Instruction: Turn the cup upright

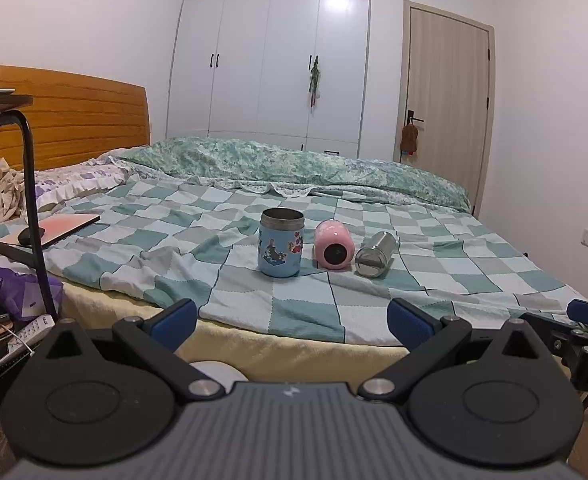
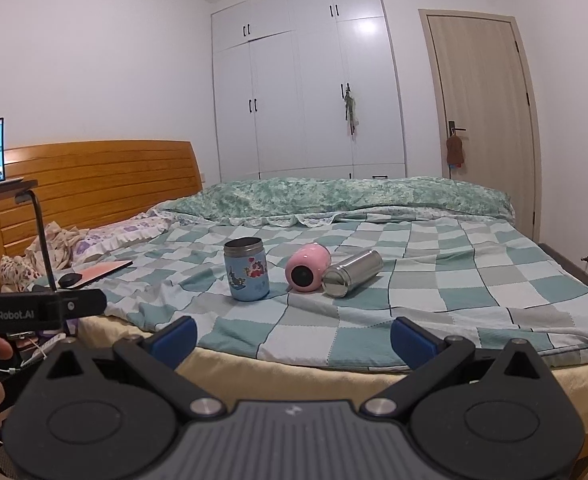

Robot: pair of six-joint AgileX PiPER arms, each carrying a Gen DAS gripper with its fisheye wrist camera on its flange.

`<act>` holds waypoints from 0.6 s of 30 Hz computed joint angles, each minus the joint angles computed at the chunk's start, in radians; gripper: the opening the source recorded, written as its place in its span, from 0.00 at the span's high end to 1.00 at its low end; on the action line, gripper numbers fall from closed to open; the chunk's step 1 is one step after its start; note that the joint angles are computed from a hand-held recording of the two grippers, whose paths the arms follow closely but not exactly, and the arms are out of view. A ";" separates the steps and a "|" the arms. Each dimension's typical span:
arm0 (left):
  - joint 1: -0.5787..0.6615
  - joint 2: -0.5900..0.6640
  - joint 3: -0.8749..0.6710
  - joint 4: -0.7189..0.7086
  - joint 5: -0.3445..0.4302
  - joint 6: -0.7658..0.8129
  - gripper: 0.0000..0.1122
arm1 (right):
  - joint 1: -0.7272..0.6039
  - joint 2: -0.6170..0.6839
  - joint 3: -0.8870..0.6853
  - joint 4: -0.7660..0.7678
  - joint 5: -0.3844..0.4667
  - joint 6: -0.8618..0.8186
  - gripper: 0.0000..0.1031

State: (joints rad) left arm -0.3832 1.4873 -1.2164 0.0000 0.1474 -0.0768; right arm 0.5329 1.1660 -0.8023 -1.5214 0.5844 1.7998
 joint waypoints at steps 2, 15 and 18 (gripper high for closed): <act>0.000 0.000 0.000 0.012 0.000 -0.013 0.08 | -0.001 -0.002 0.002 0.000 -0.001 -0.001 0.00; -0.003 0.001 0.002 0.042 0.000 -0.041 0.08 | -0.003 0.005 0.001 -0.016 -0.004 0.013 0.00; -0.005 0.002 0.001 0.075 -0.001 -0.071 0.08 | -0.006 0.007 0.000 -0.021 -0.007 0.019 0.00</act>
